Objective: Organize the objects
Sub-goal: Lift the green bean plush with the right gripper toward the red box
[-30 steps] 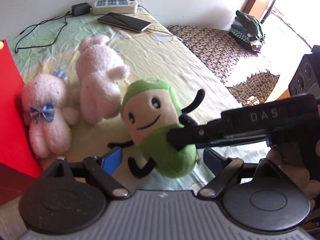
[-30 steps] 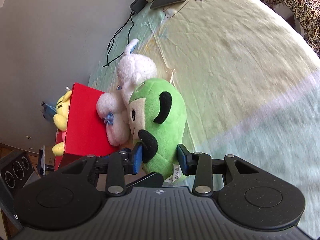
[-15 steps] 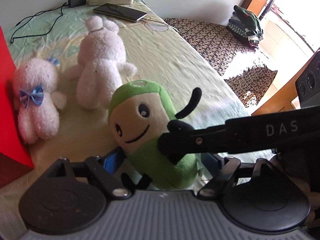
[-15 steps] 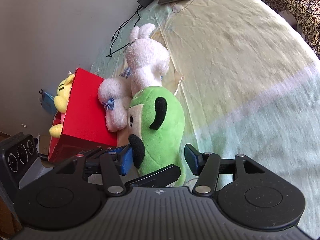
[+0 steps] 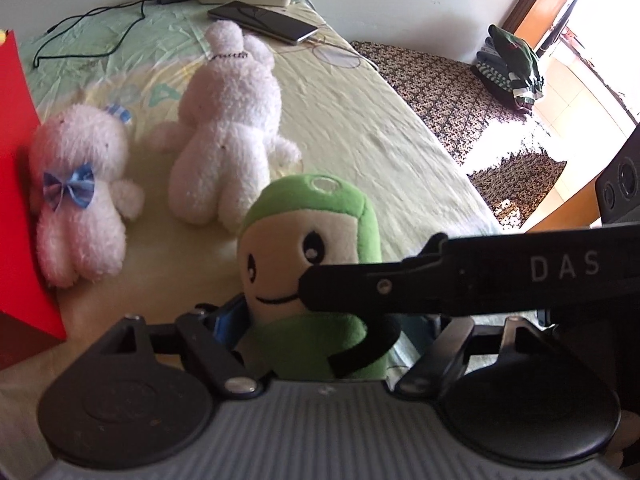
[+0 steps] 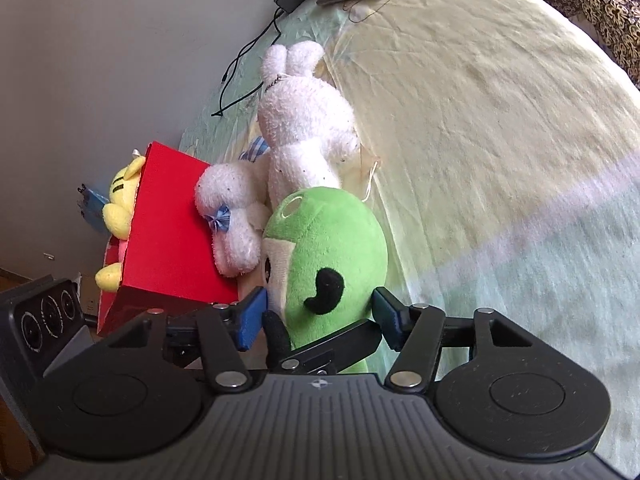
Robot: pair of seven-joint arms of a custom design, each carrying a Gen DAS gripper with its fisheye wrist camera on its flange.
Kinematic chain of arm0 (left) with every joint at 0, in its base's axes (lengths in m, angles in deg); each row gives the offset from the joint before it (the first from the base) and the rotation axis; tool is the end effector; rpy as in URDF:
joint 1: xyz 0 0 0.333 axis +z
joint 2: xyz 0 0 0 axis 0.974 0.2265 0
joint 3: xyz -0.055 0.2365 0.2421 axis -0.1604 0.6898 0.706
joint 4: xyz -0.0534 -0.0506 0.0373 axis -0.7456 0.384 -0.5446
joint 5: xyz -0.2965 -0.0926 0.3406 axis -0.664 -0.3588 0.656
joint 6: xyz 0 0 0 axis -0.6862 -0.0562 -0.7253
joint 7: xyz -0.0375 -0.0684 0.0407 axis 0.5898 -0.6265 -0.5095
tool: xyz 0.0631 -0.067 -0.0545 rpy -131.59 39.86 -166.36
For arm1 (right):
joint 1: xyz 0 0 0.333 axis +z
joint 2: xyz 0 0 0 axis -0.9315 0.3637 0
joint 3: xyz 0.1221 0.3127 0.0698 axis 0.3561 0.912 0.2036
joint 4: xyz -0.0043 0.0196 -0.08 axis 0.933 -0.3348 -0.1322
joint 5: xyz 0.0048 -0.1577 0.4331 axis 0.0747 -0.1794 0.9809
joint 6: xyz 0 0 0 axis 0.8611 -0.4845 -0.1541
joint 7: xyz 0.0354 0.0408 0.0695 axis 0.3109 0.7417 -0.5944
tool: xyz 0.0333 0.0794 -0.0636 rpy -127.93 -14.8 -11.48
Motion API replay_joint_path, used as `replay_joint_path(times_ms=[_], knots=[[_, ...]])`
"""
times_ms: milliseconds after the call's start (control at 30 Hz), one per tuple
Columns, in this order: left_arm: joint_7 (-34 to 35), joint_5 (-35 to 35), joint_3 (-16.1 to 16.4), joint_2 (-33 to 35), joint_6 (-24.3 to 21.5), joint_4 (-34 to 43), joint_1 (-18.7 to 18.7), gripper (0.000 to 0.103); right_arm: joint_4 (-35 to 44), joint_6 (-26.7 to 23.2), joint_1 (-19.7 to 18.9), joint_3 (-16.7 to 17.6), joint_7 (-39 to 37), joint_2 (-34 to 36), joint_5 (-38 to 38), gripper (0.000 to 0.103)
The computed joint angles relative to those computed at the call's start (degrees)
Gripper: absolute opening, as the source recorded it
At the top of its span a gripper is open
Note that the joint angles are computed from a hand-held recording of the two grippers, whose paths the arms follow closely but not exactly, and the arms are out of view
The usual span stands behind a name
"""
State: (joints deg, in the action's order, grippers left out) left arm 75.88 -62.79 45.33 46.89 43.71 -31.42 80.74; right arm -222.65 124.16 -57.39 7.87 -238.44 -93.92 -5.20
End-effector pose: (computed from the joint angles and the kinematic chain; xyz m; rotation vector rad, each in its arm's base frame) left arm 0.6422 -0.0597 0.5466 0.7710 -2.7733 0.8590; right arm 0.4867 0.2755 0.5147 -0.7722 2.1354 -0.0054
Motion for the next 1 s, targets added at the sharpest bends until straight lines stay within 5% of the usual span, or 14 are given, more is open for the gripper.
replay_joint_path(times_ms=[400,767,1000], knots=[[3.6,-2.4,1.9,-3.4,-1.1,-0.6,1.8,0.075,1.8,1.0,6.7,-4.2,-12.1,-0.1,6.9,0.056],[2.0,-3.9,5.5,-5.1,3.7,-0.2,5.3,0.075,13.9,1.5,25.9,-17.2,-55.5,9.4,39.9,0.055],[1.5,-5.9,7.1,-2.6,5.9,3.6,8.7,0.075,26.7,-3.1,24.7,-14.2,-74.5,18.0,54.2,0.055]])
